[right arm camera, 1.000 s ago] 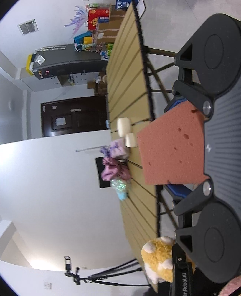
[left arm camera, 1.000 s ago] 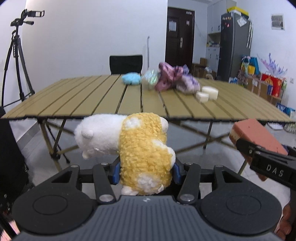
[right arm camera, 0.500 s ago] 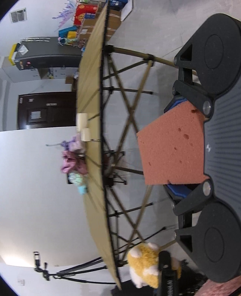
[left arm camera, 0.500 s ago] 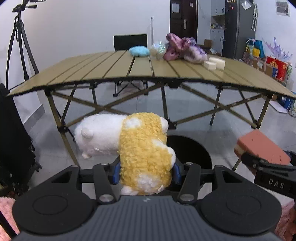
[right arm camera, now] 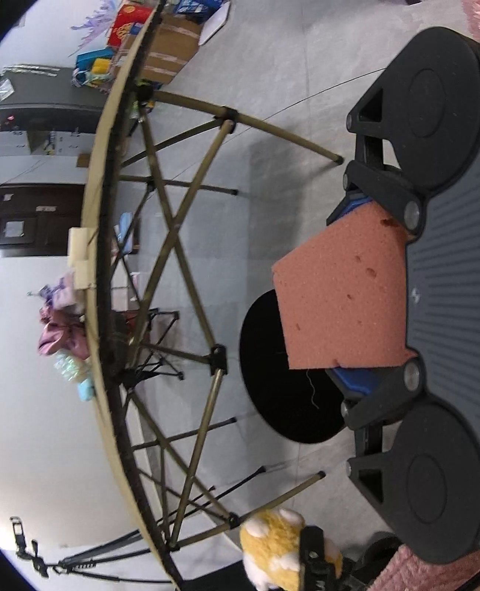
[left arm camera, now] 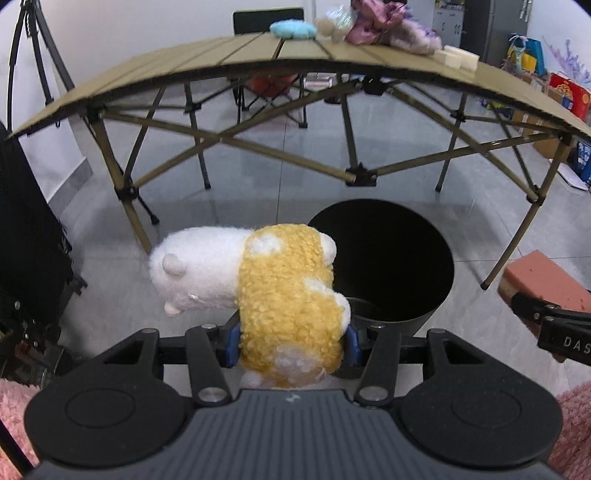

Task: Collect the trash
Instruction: 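Carry the plush and sponge down over the black bin with both tools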

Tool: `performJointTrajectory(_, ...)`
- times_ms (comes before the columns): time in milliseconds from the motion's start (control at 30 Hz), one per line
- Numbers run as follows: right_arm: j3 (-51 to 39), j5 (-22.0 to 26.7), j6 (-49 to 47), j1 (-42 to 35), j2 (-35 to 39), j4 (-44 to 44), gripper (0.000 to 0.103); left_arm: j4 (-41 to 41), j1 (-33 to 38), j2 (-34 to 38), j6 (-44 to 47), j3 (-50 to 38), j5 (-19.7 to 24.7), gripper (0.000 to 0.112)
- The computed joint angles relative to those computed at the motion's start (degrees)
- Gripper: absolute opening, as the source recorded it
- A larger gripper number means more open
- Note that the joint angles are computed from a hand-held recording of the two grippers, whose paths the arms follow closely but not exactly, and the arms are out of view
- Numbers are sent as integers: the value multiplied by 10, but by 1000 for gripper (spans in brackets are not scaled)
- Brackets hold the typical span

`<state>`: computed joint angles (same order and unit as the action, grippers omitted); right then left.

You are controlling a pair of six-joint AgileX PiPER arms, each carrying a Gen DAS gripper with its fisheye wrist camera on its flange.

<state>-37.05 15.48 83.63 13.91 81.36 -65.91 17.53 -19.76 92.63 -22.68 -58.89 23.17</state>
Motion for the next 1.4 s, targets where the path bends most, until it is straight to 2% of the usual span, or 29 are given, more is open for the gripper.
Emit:
performJointTrajectory(367, -36, -10, -106, -38, 56, 114, 76, -64, 11, 66, 55, -80, 57, 52)
performJointTrajectory(833, -102, -25, -158, -92, 155, 169, 76, -98, -34, 185, 87, -252, 140, 52)
performJointTrajectory(1233, -155, -37, -144, -143, 214, 162, 76, -143, -54, 305, 107, -428, 238, 52)
performJointTrajectory(1333, -169, -40, -86, -155, 231, 107, 76, -143, -64, 332, 102, -468, 257, 52)
performJointTrajectory(1400, -178, -45, -77, -168, 245, 102, 76, -145, -69, 350, 100, -493, 272, 52)
